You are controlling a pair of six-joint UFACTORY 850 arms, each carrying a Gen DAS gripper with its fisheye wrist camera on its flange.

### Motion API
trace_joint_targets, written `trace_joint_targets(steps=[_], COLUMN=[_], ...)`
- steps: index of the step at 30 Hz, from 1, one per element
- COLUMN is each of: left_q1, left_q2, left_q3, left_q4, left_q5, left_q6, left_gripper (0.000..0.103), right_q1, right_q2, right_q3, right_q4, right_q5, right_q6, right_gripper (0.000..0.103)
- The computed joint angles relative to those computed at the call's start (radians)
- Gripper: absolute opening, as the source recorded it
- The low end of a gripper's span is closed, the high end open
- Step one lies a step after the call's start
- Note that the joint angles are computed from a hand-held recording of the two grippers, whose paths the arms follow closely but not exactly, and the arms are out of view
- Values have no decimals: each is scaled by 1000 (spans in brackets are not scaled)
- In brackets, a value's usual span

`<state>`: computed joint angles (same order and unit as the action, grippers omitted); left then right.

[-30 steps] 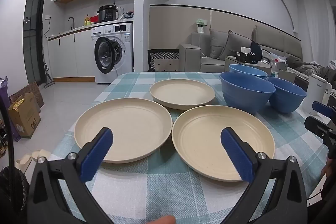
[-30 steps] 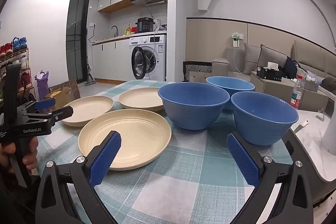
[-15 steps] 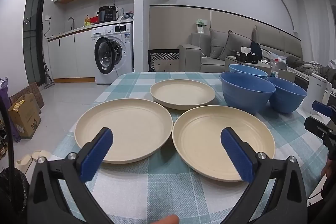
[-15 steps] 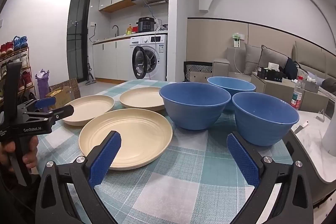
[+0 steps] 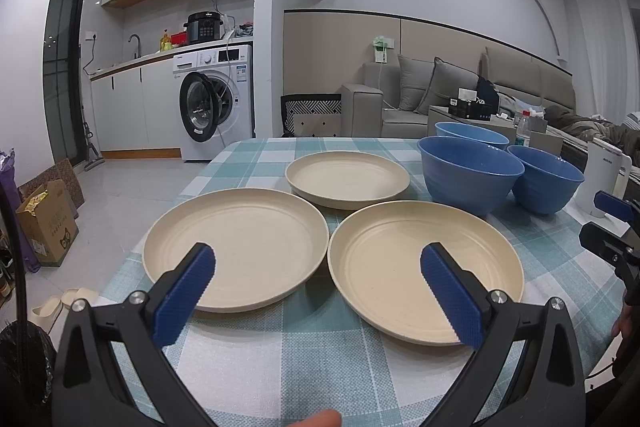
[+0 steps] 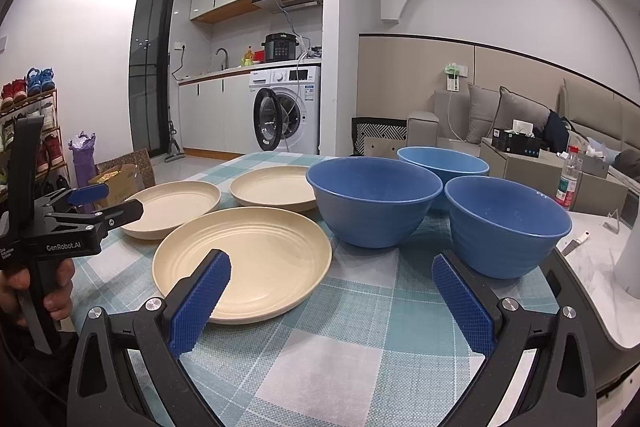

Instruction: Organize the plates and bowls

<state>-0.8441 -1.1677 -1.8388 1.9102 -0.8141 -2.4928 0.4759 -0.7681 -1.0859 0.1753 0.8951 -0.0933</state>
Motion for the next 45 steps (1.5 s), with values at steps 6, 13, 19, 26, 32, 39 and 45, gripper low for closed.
trace_joint_targets(steps=[6,13,19,26,32,39,45], left_q1=[0,-1,-2,0,0,1,3], left_q2=[-1,-4,-7,-9,-1,4,11], left_q3=[-1,-5,-6,-10,4,8,17], left_q4=[0,-7,-6,-12,-10,-11,-6], left_q5=[1,-4,-6,-6,-13,-13,-14], left_q6=[1,4,4,7,-4,-2,-18], left_gripper=[103,103,103,103,103,103,103], right_q1=[-1,0,2,2,2,2,4], right_q2=[5,7,8,6,5,4,3], right_q3=[4,6,6,3,3,3,1], right_q4=[-10,-11,-9,-10,-12,-13,-16], right_q5=[-3,-3,-4,-7,-7,-8,-11], right_q6=[2,1,-2,-2,-4,-4,-7], right_gripper=[103,103,103,103,103,103,103])
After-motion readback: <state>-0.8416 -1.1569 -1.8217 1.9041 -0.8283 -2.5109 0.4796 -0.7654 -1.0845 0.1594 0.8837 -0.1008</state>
